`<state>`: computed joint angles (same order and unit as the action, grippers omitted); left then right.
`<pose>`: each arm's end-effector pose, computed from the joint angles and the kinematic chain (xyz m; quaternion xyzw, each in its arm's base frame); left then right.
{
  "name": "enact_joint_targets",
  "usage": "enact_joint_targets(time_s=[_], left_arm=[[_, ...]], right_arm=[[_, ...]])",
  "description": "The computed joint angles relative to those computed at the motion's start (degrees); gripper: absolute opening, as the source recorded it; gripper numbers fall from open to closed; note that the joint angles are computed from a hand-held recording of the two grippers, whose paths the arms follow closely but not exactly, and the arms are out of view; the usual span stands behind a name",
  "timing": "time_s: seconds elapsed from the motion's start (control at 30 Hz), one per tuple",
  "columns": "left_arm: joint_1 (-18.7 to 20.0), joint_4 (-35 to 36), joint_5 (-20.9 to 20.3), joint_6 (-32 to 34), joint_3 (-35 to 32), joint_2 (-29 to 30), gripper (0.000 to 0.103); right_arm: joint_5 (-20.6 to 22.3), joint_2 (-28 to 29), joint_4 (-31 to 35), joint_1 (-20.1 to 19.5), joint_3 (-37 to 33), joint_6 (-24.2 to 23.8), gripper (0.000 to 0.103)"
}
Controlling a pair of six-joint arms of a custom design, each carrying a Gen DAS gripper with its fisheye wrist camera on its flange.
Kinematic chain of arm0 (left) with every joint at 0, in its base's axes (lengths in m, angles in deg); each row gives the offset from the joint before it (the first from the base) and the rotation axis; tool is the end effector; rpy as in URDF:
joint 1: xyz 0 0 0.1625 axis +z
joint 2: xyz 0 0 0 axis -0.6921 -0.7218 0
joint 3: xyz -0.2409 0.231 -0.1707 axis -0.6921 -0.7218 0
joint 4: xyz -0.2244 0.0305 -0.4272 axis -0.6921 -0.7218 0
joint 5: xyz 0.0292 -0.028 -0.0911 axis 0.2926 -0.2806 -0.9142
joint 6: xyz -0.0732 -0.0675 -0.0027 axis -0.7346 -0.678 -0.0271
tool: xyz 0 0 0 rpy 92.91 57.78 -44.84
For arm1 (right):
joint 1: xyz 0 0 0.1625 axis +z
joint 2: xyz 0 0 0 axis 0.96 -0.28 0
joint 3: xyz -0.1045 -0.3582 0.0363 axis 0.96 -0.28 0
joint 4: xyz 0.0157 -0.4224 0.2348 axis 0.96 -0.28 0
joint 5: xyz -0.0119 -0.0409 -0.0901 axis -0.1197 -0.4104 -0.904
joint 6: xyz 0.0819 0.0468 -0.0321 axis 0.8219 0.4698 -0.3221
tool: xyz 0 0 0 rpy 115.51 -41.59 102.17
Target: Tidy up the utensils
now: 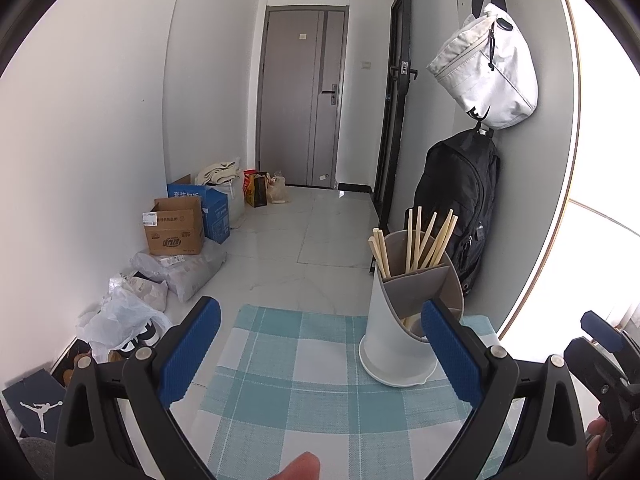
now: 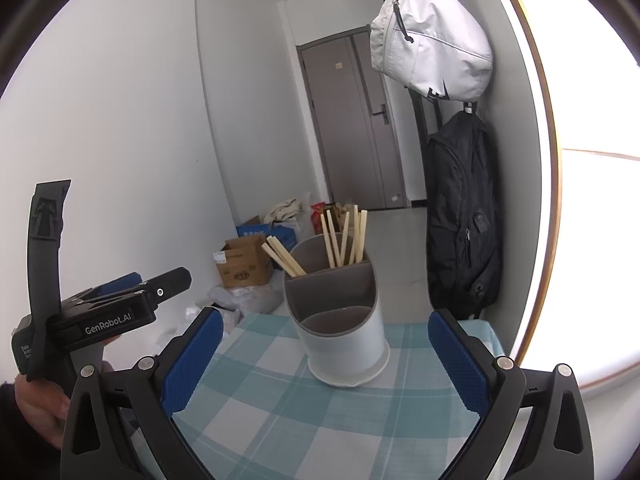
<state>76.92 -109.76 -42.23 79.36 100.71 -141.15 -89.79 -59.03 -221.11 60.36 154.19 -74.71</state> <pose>-0.2032 -0.3850 0.3075 0.2717 0.8225 -0.4481 0.2211 0.3651 -0.2927 0.1363 0.1897 -0.7892 0.5424 0.2168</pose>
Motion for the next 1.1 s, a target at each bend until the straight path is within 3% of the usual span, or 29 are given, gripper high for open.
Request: enact_joint_targets(time_s=[1.1], left_arm=[[0.3,1.5,-0.1,-1.2,0.3,-0.3,0.098]], right_arm=[[-0.9,0.3,0.3,0.3,-0.1,0.2,0.103]])
